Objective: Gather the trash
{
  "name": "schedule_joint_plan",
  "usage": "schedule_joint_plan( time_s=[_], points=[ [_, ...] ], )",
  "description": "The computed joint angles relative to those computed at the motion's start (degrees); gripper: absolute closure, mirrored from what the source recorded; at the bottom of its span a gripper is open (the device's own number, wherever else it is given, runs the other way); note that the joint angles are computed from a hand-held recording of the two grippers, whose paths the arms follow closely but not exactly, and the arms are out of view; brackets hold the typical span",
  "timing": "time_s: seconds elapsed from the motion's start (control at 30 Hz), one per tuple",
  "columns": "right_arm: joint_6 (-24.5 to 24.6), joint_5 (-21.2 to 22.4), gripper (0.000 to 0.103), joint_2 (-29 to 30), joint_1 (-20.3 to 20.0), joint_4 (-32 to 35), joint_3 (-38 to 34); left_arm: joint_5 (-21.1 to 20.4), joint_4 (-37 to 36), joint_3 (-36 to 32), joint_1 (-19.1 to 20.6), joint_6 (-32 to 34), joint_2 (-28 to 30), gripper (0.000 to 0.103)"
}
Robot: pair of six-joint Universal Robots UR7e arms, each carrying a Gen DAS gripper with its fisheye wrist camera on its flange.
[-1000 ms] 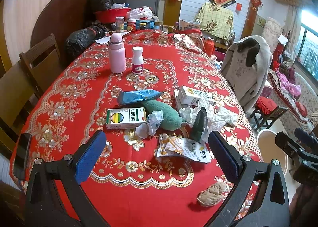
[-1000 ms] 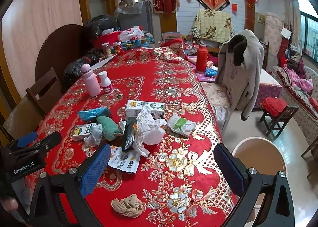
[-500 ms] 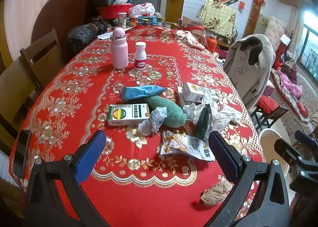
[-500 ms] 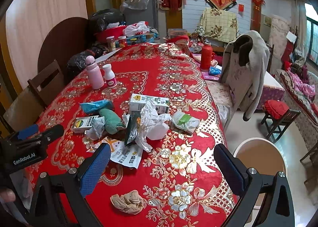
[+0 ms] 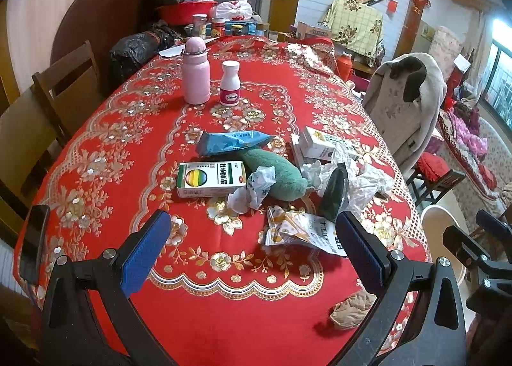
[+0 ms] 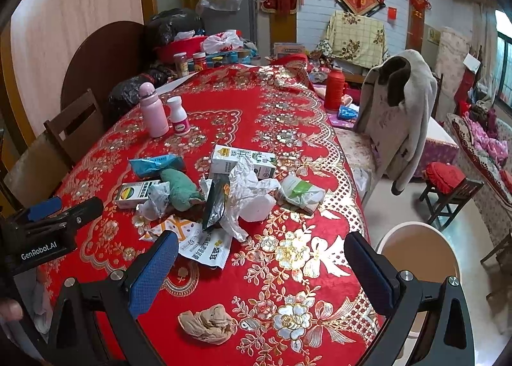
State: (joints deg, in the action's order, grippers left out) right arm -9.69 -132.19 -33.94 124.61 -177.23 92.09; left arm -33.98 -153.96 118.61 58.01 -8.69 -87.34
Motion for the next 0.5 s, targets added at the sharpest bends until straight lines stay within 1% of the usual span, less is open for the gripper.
schedule_joint_plan(
  time_s=[0.3, 0.5],
  points=[
    [0.35, 0.32, 0.000, 0.23, -0.31, 2.04, -0.13, -0.23, 1.09, -0.27, 0.57, -0.38, -0.08, 0.001],
    [0.98, 1.55, 0.000, 0.19, -0.76, 5.25, -0.10, -0.45, 1.71, -0.53, 1.14, -0.83, 0.03, 0.001]
  ],
)
